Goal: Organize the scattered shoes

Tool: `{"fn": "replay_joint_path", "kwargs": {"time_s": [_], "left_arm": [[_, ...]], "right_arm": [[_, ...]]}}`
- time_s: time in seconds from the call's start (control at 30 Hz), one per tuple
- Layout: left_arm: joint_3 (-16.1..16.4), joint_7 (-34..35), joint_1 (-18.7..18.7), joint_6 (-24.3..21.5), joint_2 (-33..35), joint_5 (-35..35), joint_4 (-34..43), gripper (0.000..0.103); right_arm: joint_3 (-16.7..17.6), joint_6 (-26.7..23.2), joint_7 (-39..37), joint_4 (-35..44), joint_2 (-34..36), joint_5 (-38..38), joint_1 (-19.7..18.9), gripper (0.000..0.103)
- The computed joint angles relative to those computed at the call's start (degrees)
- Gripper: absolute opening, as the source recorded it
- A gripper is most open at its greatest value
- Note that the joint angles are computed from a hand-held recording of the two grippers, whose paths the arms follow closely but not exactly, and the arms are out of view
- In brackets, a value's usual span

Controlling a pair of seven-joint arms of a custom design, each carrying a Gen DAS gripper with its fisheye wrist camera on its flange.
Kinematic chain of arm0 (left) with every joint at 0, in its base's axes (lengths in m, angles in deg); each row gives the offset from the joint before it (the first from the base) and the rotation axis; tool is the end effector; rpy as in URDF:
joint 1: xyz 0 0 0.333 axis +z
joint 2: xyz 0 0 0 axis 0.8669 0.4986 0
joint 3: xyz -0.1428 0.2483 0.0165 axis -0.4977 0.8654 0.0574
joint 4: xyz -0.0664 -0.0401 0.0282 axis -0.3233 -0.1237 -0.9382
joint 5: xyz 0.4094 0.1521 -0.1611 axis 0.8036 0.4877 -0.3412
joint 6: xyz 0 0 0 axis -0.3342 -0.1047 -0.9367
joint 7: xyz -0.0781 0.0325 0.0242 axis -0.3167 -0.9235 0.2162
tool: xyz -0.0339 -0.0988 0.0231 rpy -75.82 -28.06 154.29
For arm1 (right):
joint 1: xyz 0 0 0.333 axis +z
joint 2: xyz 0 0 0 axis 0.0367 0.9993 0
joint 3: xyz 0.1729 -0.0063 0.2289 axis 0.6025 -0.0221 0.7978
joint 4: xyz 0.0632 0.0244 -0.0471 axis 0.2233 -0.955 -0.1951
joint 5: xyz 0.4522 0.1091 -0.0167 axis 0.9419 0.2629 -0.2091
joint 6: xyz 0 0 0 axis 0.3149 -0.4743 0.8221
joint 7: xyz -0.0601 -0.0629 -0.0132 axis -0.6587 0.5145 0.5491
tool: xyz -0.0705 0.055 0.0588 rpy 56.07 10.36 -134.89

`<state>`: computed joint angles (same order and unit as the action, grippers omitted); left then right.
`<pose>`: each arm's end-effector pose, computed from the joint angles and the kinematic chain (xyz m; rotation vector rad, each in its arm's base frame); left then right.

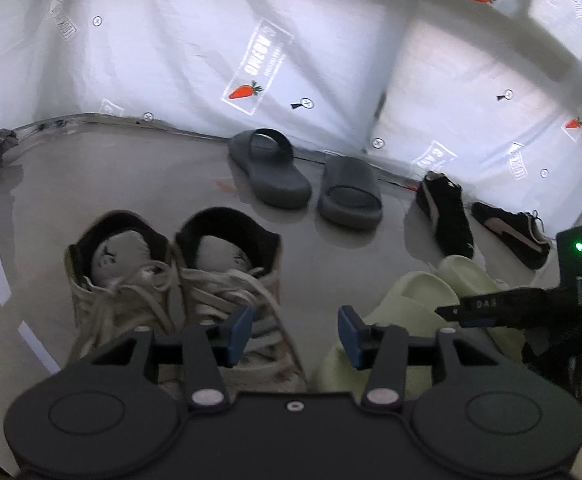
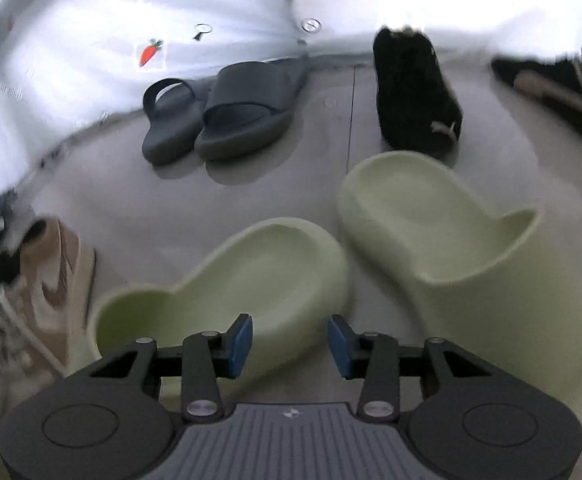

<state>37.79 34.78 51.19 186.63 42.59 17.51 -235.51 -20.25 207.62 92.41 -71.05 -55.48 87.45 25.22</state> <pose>0.3585 -0.3309 0.5186 -1.8969 1.4954 -0.9479 0.5242 0.1974 0.4397 -1.8738 1.6601 -0.1864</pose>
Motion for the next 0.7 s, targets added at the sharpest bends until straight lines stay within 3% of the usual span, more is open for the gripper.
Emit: {"fn": "replay_joint_path", "kwargs": {"time_s": [0.07,0.17,0.3,0.43,0.57,0.7], "left_arm": [[0.62,0.55,-0.15,-0.09,-0.5,0.01,-0.59,0.048],[1.42,1.29,0.17,0.14,-1.03,-0.1,-1.31,0.048],[1.98,1.95,0.72,1.2,-1.1,-0.53,-1.84,0.048],[2.31,3.39,0.84,2.16,-0.62,-1.09,-2.02,0.048],[2.06,3.72,1.09,2.38,-0.73,-1.62,-2.19,0.048],[1.56,2.95,1.69,3.09,-0.34,-2.04,-2.02,0.048]], "right_arm": [[1.42,1.23,2.8,1.99,2.61,-1.56,-0.52,0.052],[1.08,2.27,-0.5,5.24,6.35,1.36,1.11,0.051],[1.0,2.06,-17.95,9.76,10.57,9.28,3.62,0.051],[2.7,-1.03,-26.96,12.59,12.46,16.82,3.2,0.051],[4.85,-3.28,-30.7,13.8,13.46,23.91,3.06,0.051],[7.66,2.72,-23.17,10.23,11.06,19.13,3.47,0.052]]}}
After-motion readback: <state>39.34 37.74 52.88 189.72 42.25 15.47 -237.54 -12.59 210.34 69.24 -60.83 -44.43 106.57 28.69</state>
